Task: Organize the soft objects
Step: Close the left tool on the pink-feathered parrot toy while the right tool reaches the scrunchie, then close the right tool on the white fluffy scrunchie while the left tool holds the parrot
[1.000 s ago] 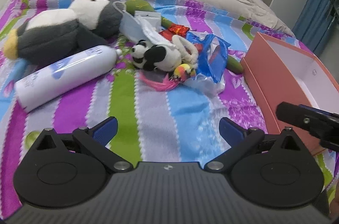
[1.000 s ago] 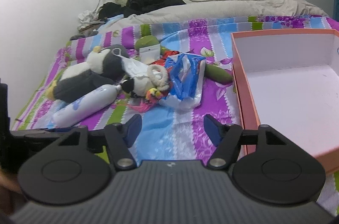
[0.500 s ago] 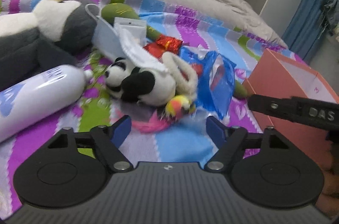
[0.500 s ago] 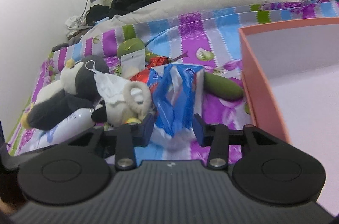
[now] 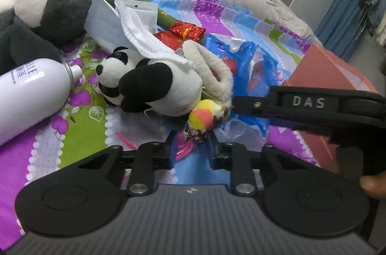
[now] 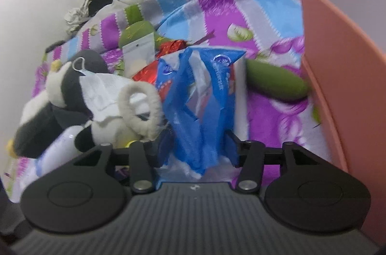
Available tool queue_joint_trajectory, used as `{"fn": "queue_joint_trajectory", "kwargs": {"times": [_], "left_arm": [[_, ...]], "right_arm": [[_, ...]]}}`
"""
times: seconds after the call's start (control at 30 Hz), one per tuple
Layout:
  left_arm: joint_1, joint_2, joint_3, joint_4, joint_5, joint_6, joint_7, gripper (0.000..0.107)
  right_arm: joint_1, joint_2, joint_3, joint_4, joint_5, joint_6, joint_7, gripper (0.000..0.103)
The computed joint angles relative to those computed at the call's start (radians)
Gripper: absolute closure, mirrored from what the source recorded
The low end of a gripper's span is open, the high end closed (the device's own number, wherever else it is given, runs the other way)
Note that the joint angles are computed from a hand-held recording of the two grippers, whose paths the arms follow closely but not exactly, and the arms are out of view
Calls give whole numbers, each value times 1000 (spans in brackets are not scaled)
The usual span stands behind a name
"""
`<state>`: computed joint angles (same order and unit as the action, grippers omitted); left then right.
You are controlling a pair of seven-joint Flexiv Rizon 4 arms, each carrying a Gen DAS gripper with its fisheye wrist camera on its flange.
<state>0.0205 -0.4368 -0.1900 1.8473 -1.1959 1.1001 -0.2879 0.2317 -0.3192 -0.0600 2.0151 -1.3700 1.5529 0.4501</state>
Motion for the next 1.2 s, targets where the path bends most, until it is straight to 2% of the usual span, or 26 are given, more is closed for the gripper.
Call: {"fn": "queue_joint_trajectory", "kwargs": {"times": [0.03,0.1,0.13,0.17,0.33,0.43,0.67,0.87,1.2], "left_arm": [[0,1,-1,1,-7,4,3,79],[-1,5,6,3,6,-1,-22,80],[-1,9,10,5,12,-6,-36,80],[0,15,11,10,14,-9,-43,80],[1,53,28,35,32,-16,-67,81],[0,83,40,58,35,-17,-65,81],[-13,183,85,148,34,-50,-83,82],[-32,275,136,235,32,-76,-99,83],[-49,392,201,353,82,-67,-86,83]], "right_arm": [[3,2,-1,-2,-5,-9,4,54],[2,6,1,-7,-29,-18,23,67],[-5,3,16,-6,0,-16,-9,79],[-8,3,32,-2,49,-21,-54,84],[25,43,44,41,181,-56,-160,93],[45,88,47,72,193,-91,-184,94],[60,175,130,143,301,-200,-258,95],[73,242,186,197,334,-262,-260,95],[84,354,276,286,404,-344,-289,95]]}}
